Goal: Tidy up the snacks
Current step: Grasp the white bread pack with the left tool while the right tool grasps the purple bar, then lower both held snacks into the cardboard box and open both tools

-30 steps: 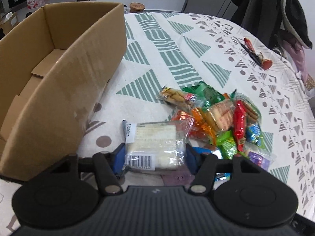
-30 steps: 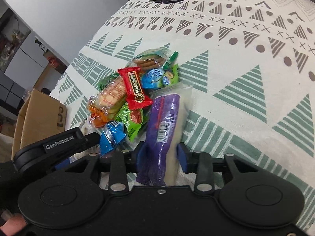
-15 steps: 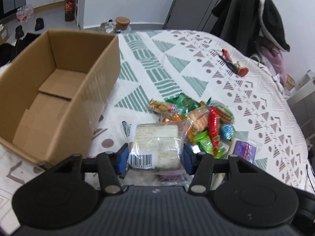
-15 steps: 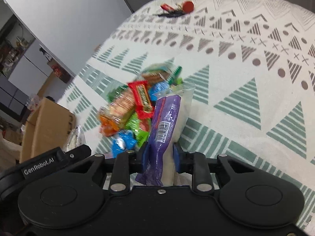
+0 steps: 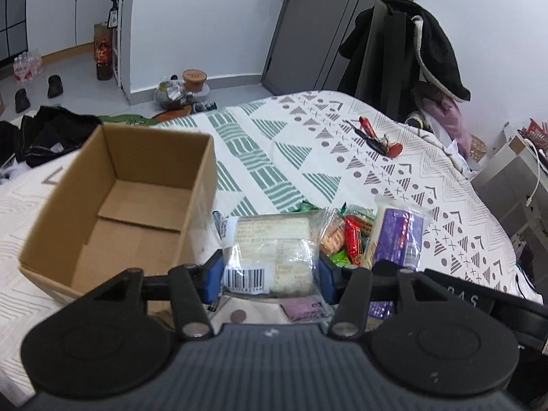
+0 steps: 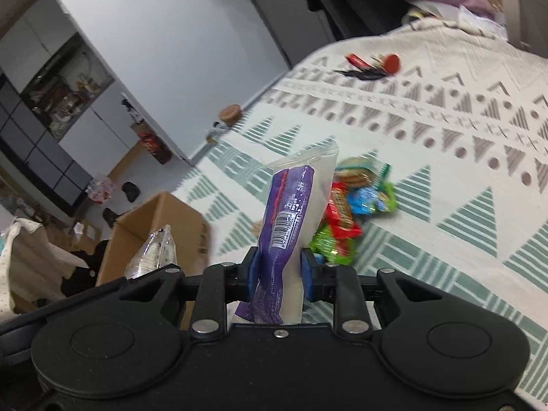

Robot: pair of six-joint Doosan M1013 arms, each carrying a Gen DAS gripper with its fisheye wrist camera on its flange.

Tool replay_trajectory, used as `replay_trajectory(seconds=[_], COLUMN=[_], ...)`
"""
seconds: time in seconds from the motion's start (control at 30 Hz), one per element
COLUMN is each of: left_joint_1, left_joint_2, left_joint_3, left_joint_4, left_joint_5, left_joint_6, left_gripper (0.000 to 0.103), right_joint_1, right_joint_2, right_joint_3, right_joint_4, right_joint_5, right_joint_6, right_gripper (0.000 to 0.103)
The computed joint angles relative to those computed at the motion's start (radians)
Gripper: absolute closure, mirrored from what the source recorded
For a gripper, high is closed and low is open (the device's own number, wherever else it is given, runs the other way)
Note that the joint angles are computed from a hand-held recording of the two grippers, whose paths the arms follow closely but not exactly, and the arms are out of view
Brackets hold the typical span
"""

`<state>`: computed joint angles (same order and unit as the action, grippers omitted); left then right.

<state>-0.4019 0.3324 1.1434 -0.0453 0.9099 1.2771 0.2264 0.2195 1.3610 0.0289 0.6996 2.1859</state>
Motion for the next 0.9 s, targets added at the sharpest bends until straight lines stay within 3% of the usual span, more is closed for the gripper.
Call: replay_trajectory(seconds=[0.27, 0.9], left_joint_1=[0.040, 0.141], left_joint_2=[-0.014, 0.011], left_joint_3=[-0.007, -0.039], left_joint_4=[-0.018, 0.030], left_joint_5=[0.005, 0.074], left_joint_6=[0.025, -0.037], left_gripper=[0.050, 0.048], right_joint_1=[0.021, 0.086], right_joint_2=[0.009, 0.088], right_joint_3=[-0.025, -0.133], right_joint_4=[0.049, 0.120], right_joint_5=[-0.056, -0.054], right_joint_6=[-0.057, -0.132], right_gripper=[0.078, 0.078])
